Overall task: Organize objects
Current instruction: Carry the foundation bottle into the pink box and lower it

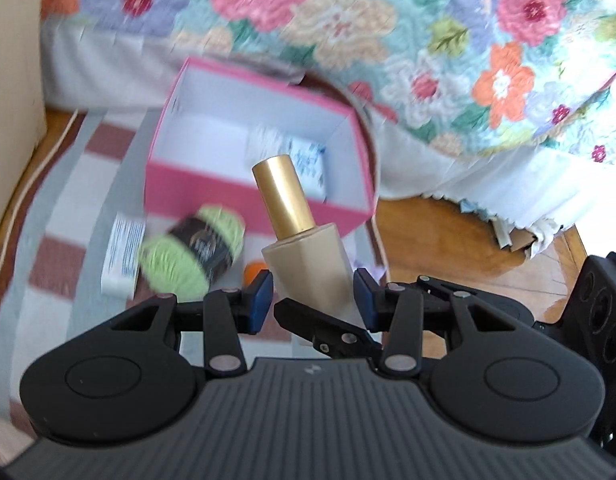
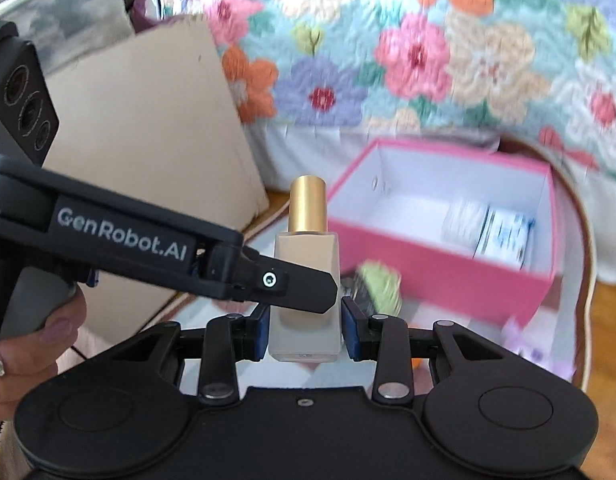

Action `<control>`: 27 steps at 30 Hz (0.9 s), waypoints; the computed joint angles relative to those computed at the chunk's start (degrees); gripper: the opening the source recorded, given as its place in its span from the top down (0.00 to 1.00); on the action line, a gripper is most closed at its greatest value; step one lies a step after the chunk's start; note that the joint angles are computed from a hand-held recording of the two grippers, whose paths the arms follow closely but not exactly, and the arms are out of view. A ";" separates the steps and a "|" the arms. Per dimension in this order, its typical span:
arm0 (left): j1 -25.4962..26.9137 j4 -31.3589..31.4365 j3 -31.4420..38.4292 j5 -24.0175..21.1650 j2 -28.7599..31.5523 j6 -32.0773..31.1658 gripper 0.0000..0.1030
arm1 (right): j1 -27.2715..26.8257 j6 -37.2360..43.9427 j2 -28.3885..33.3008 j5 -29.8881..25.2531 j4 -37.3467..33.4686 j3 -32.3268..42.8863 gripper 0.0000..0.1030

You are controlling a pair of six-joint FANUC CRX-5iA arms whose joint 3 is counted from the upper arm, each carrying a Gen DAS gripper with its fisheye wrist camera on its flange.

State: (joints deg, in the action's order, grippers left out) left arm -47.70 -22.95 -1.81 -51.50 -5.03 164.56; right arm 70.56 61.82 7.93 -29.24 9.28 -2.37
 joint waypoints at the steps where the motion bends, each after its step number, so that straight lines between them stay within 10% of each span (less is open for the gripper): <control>1: 0.70 0.41 0.78 -0.20 0.09 -1.55 0.59 | -0.46 0.89 0.89 -0.91 -0.30 1.81 0.61; 14: 14.51 10.19 11.19 -2.93 8.42 -19.93 0.59 | -11.03 13.36 17.95 -15.17 -20.94 32.84 0.61; 27: 24.68 19.69 13.20 3.69 20.25 -26.97 0.59 | -16.87 5.36 39.15 -27.41 -25.77 59.14 0.61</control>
State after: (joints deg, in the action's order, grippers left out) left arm -23.02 -3.26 11.39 -47.82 15.22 137.59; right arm 53.69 67.18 47.08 -56.65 -16.50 56.77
